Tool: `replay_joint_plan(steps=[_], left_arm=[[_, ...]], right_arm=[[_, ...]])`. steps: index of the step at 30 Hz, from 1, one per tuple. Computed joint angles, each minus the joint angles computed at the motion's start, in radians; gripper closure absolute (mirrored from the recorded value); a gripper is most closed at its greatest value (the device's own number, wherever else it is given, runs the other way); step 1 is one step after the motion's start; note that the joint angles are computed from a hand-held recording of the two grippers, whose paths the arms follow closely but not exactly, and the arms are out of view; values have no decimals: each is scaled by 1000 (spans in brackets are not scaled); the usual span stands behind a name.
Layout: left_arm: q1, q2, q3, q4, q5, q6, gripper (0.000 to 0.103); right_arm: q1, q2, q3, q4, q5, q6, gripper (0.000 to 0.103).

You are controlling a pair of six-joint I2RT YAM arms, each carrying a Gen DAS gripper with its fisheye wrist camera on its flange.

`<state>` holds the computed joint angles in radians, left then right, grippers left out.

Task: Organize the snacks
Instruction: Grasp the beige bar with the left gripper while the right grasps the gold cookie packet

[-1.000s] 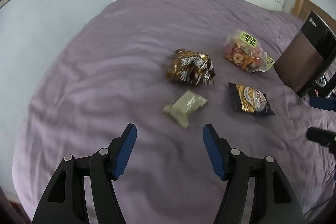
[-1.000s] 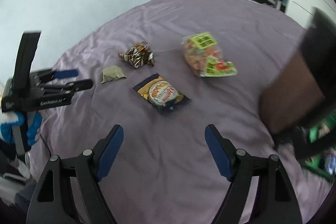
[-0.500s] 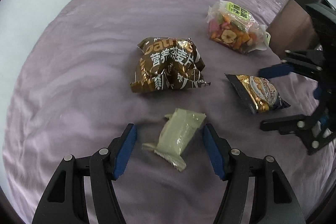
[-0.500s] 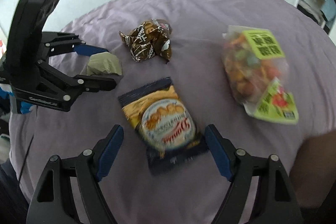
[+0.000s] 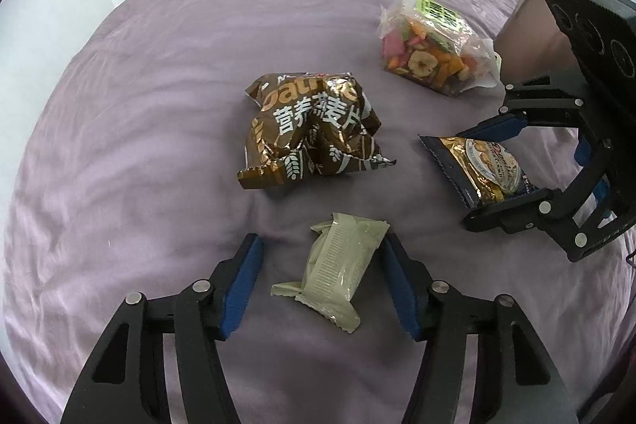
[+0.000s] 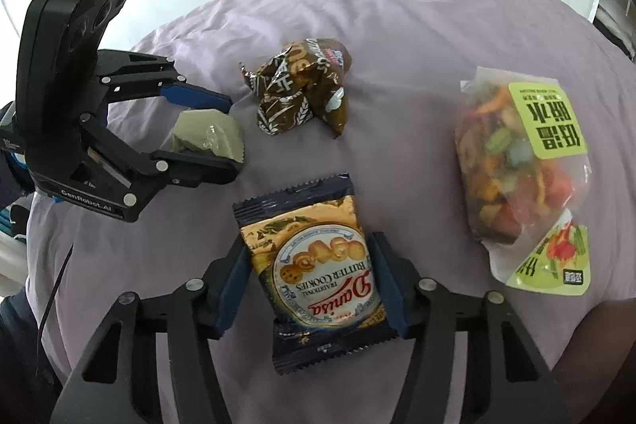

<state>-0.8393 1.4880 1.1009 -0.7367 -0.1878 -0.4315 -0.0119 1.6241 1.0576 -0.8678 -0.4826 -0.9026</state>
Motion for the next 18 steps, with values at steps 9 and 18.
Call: replay_joint_plan(steps=[9, 18], left_arm=[[5, 48, 58, -20, 19, 28, 75], [-25, 52, 80, -49, -32, -39, 83]], right_arm=[[-2, -15, -20, 0, 42, 40, 103], [-46, -60, -41, -24, 2, 92, 103]])
